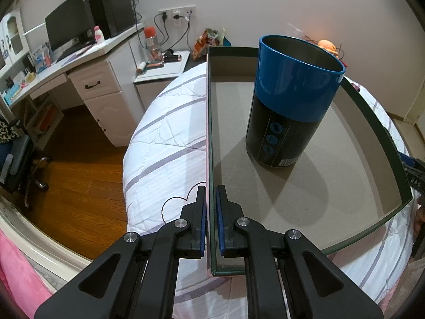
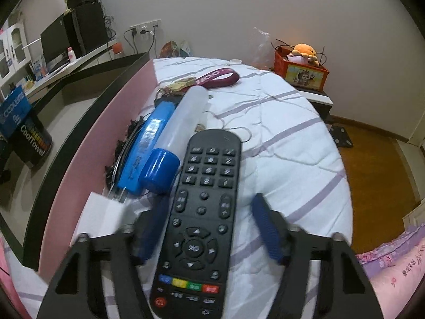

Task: Organize rigid objects
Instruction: 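Move the right gripper to the black remote and grasp it, then carry the black remote into the tray box beside the tumbler and release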

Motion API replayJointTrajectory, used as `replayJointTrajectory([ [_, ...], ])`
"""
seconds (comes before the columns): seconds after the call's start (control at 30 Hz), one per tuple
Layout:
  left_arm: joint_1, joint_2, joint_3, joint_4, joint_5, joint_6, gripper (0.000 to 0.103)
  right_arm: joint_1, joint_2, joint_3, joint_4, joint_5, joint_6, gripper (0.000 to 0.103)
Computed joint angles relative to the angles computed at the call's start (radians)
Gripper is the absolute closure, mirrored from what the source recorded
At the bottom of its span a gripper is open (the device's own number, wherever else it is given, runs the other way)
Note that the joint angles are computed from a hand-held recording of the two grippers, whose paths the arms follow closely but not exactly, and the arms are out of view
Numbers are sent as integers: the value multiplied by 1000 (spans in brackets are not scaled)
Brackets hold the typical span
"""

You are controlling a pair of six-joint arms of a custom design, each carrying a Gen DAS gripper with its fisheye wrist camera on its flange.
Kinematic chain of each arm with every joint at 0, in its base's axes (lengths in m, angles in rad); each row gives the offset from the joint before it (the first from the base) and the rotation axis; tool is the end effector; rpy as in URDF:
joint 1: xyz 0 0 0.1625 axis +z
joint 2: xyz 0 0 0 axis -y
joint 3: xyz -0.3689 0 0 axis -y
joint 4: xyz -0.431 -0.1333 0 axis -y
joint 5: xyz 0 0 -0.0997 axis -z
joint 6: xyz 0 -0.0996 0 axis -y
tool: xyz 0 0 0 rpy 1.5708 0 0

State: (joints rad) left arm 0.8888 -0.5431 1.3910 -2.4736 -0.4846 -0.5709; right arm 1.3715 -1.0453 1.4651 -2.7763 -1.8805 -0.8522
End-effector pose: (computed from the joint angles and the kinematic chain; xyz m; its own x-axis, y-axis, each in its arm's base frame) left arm -0.2713 -0.6854 -0.0109 -0.6702 -0.2035 -0.7138 0.3176 0.7905 -0.5236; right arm -0.0409 -0.7224 0.3094 -0.6918 -0.2583 0.6743 -0.5785 0.7571 -0.3035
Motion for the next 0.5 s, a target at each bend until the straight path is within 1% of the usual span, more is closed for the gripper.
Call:
replayJointTrajectory([
  [0.03,0,0,0,-1,0,1,96,-5,-7,-2,19,18,5,57],
  [0.1,0,1,-2,2,0,0,96,-14,-17,-9,56,44,20,59],
  [0.3,0,1,-3,3,0,0,96,-30,-49,15,77,89,36,59],
  [0.5,-1,4,-7,6,0,-2,96,-25,-70,31,77,104,32,59],
])
